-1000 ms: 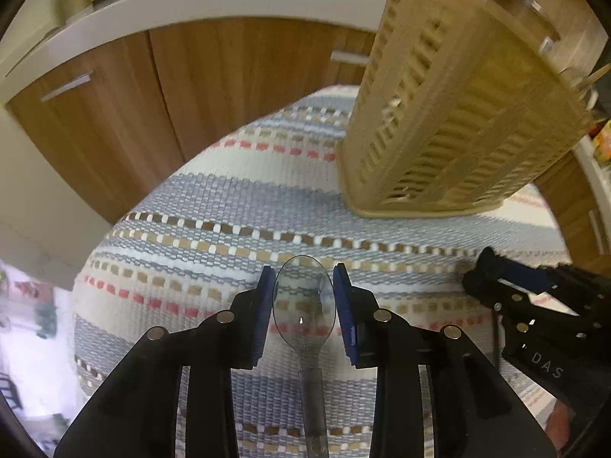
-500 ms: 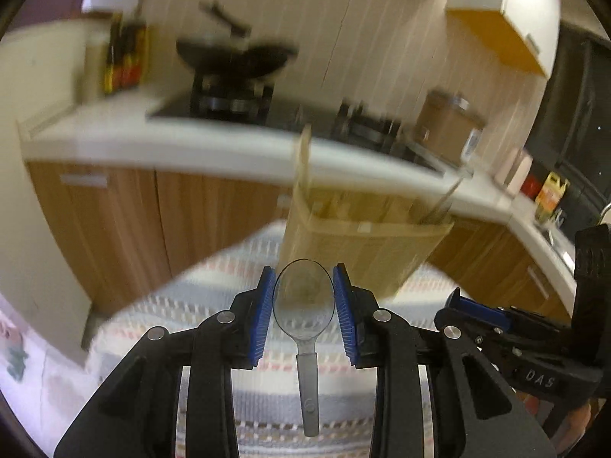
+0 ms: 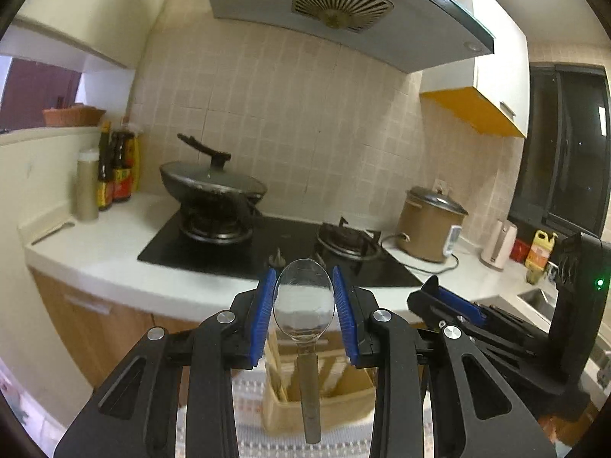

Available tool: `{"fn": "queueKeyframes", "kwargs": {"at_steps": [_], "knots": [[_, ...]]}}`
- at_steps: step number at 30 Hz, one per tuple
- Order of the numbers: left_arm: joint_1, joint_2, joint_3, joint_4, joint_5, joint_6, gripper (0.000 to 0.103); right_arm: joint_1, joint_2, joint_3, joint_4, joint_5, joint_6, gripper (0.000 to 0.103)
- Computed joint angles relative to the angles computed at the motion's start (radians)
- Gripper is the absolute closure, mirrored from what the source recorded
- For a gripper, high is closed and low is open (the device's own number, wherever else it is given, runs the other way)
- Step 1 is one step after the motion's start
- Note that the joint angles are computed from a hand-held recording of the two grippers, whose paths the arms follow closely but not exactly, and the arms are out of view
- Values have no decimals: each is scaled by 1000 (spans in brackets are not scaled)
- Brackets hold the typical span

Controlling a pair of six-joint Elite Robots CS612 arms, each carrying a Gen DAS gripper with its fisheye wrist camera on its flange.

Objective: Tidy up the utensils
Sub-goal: 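Lift both spoons and carry them over the tan basket, then open both grippers to drop the spoons into the basket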

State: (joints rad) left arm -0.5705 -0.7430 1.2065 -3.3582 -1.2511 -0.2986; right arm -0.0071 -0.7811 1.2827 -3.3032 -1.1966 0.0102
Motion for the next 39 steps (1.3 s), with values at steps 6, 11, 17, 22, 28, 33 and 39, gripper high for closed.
{"fn": "queueKeyframes", "kwargs": {"at_steps": [6, 11, 17, 22, 28, 33, 39], "knots": [[22, 65, -102, 46, -14, -21, 74, 8, 83, -106, -57, -111, 8, 69], [30, 120, -179, 116, -13, -31, 74, 14, 139, -160, -107, -171, -11, 68], [30, 167, -239, 149, 11, -10, 73, 17, 180, -199, -114, -190, -39, 69], [31, 188, -260, 170, 9, -18, 73, 13, 191, -206, -103, -188, -34, 68], [28, 193, -258, 162, 5, 7, 73, 12, 181, -179, -112, -202, -54, 68], [29, 170, -224, 167, -19, -3, 72, 10, 142, -116, -117, -204, -72, 48], [21, 113, -138, 127, -18, -15, 65, 1, 73, -4, -160, -173, -71, 48]]}}
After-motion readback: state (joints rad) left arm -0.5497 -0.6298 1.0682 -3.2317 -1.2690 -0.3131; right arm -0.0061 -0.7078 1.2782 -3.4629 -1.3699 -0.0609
